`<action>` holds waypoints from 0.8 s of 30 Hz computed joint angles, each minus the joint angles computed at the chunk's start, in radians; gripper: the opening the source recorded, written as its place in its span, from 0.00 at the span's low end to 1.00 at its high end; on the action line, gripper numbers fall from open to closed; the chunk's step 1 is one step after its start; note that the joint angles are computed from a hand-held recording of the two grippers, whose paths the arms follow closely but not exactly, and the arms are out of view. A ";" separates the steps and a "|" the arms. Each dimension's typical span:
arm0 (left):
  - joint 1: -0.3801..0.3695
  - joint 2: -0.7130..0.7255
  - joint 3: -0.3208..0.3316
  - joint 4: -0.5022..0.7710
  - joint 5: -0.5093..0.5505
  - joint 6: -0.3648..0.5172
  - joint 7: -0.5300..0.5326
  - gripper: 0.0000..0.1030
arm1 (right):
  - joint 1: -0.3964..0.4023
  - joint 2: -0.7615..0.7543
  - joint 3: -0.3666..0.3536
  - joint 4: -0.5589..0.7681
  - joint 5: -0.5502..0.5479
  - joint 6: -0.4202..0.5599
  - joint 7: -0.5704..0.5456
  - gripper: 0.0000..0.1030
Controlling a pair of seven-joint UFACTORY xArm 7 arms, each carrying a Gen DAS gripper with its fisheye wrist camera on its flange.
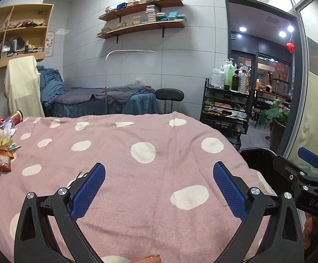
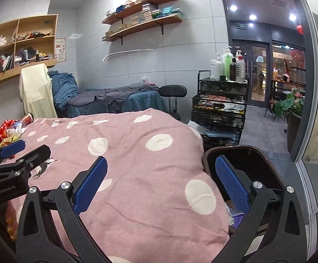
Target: Collect trash
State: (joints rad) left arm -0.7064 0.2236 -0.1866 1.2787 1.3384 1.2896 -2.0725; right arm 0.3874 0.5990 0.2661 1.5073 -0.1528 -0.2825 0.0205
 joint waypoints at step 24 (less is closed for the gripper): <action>-0.018 -0.021 -0.021 -0.028 -0.035 0.120 -0.021 0.95 | -0.008 -0.013 0.008 -0.028 -0.026 -0.033 0.039 0.95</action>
